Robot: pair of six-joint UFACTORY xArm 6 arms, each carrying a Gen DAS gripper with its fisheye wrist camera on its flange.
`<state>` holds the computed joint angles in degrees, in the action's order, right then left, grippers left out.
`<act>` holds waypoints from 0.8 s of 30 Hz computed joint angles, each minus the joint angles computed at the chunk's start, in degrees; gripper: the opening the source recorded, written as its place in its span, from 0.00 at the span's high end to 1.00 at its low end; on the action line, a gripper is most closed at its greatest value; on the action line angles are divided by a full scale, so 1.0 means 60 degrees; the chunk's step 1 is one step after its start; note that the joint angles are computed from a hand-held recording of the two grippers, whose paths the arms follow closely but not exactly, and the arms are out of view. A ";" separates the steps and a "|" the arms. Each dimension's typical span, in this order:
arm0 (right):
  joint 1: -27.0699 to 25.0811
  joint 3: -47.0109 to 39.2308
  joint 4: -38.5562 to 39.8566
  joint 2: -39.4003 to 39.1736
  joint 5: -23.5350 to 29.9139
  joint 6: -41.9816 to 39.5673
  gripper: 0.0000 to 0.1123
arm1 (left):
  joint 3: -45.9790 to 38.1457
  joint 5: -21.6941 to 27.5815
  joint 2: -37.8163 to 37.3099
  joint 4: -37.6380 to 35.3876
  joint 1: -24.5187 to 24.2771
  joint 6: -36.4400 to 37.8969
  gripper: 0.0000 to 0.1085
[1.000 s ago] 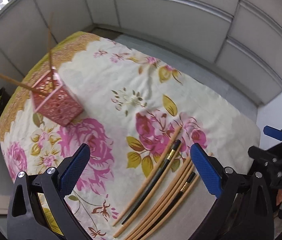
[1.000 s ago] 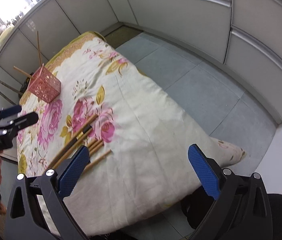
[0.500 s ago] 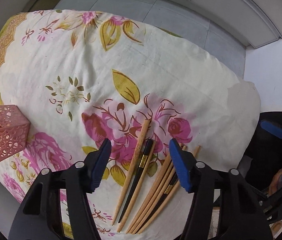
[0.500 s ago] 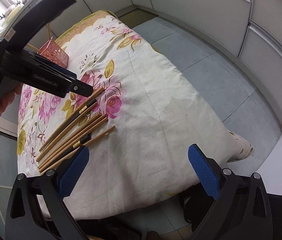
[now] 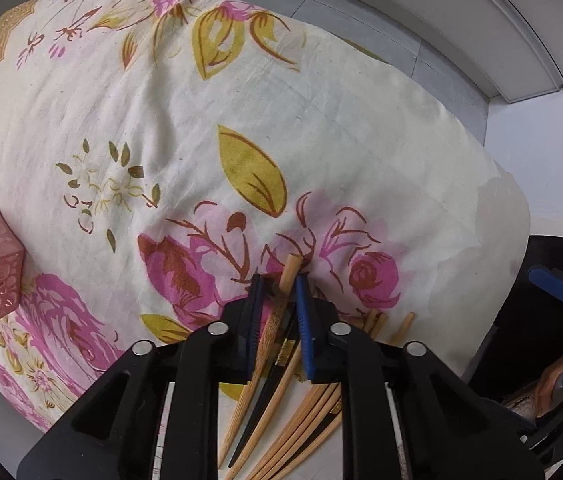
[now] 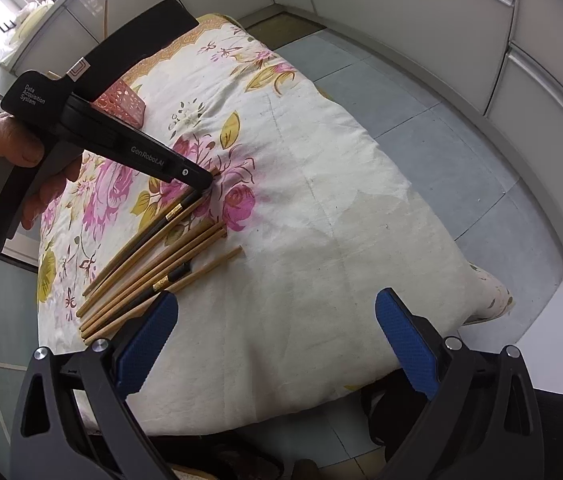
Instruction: Organize utensils
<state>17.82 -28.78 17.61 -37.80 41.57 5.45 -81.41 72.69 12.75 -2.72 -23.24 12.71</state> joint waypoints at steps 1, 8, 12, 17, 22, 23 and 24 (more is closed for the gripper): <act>0.0006 -0.0053 0.0039 0.0068 0.0038 0.0006 0.14 | 0.0180 -0.0189 -0.0139 -0.0018 0.0026 -0.0001 0.91; 0.0101 -0.1008 0.0123 0.1070 0.0706 0.0670 0.14 | 0.2636 -0.2328 -0.2400 -0.0338 0.0503 -0.0713 0.92; 0.0233 -0.1996 0.0381 0.2271 0.1663 0.1505 0.27 | 0.4074 -0.3437 -0.4525 -0.0651 0.1002 -0.0967 0.92; 0.0449 -0.3155 0.0450 0.3652 0.2851 0.2720 0.55 | 0.5832 -0.4640 -0.7248 -0.1058 0.1664 -0.0955 0.92; 0.0797 -0.3868 -0.0276 0.4208 0.3278 0.3918 0.59 | 0.6554 -0.5089 -0.8766 -0.1713 0.1811 -0.0728 0.92; 0.0853 -0.4002 -0.0331 0.4357 0.3470 0.4100 0.58 | 0.6613 -0.5157 -0.8900 -0.1570 0.1744 -0.0842 0.92; 0.0959 -0.4086 -0.0533 0.4434 0.3495 0.4362 0.58 | 0.6631 -0.5144 -0.9039 -0.1528 0.1742 -0.0850 0.92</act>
<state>23.57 -53.30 14.41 -11.20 62.54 31.62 -41.62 41.82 -41.48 -11.89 -12.78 7.61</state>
